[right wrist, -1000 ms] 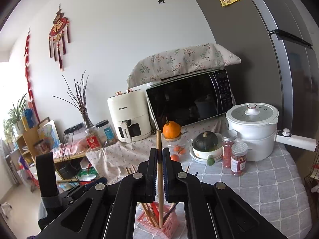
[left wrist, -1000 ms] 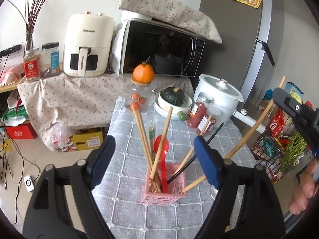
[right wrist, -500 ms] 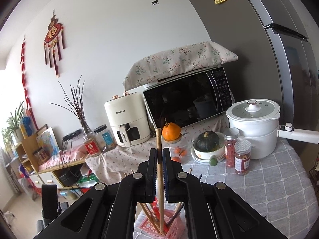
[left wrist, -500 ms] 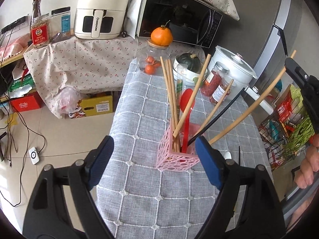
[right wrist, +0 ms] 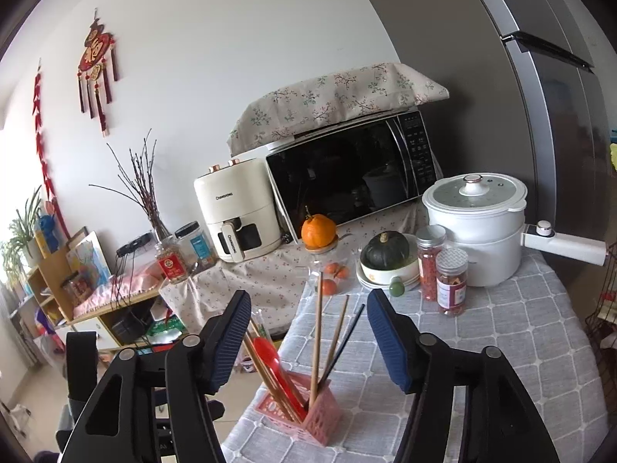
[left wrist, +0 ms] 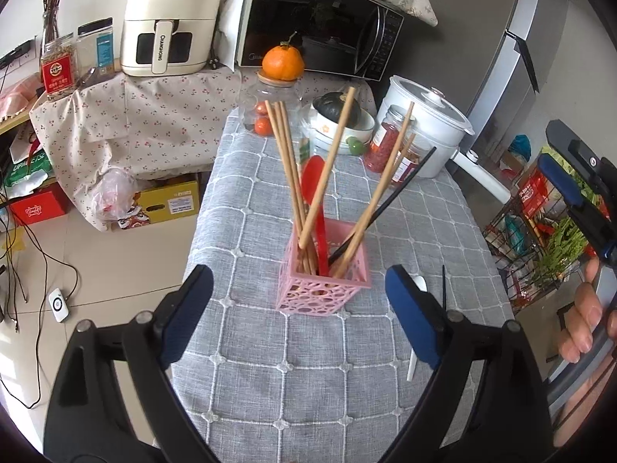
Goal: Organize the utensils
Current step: 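Grasp the white plastic spoon with the left gripper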
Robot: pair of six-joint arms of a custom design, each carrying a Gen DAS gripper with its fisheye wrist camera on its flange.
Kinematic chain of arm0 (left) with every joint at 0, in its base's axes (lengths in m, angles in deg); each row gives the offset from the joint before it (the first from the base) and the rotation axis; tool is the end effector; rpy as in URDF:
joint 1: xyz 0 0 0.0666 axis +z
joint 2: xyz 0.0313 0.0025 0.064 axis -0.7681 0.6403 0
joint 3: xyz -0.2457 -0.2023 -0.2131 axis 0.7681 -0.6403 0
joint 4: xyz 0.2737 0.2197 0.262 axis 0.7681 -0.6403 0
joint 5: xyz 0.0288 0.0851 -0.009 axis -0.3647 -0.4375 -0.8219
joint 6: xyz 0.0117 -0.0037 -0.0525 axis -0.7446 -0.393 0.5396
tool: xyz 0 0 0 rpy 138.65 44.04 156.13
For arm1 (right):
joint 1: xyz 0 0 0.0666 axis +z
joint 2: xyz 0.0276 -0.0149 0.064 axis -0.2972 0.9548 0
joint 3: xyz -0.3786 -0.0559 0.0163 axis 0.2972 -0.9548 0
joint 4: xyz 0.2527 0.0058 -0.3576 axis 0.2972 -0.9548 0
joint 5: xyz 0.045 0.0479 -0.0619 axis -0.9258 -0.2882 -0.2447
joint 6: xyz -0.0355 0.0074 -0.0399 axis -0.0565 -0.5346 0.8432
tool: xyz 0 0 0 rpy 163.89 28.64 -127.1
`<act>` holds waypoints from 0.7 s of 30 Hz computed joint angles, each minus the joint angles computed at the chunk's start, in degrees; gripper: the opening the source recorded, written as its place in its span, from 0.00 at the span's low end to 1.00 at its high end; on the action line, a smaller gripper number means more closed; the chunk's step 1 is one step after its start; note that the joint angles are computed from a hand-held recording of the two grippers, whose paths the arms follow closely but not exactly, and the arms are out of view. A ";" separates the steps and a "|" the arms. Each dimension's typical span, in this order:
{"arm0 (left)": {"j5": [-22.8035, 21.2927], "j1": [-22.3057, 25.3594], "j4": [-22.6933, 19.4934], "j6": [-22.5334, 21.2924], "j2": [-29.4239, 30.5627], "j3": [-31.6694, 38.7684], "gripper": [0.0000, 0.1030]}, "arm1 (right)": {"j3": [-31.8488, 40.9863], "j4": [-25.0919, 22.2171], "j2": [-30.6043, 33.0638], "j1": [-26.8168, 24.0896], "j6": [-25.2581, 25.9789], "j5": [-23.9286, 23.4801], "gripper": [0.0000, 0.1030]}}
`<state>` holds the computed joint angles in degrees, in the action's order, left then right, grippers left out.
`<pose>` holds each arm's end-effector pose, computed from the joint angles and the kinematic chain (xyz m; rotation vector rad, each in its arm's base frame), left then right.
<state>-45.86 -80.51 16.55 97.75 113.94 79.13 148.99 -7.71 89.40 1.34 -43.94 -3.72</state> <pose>0.3961 -0.2133 0.4372 -0.6079 2.2827 -0.0810 0.5249 0.1971 0.4951 -0.5685 1.9391 0.8738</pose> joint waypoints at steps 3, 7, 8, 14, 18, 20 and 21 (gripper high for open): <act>1.00 -0.87 0.17 -0.90 1.02 0.78 0.92 | -0.11 -2.48 -0.49 -1.91 2.31 0.50 0.75; 3.57 -1.91 0.16 -2.13 3.47 2.53 0.93 | 0.15 -6.80 -0.27 -4.42 5.06 3.02 0.80; 4.19 -2.16 0.07 -2.40 4.18 3.07 0.93 | 0.17 -7.93 -0.07 -5.15 5.42 3.85 0.81; 7.50 -3.74 -1.63 -3.82 9.99 7.72 0.93 | 2.51 -16.38 3.36 -8.36 8.27 10.72 0.82; 9.39 -4.55 -3.72 -5.20 14.52 11.79 0.93 | 5.36 -24.12 6.93 -9.68 10.30 16.20 0.83; 10.89 -4.79 -4.96 -5.82 16.98 14.11 0.93 | 6.84 -28.45 8.89 -10.43 10.79 17.83 0.83; 11.39 -4.90 -5.44 -6.16 18.13 15.14 0.93 | 7.83 -30.68 10.11 -10.68 11.07 18.46 0.83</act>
<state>-34.47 -85.41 11.11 91.59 132.07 94.27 156.82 -38.40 99.51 -9.34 -32.87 14.74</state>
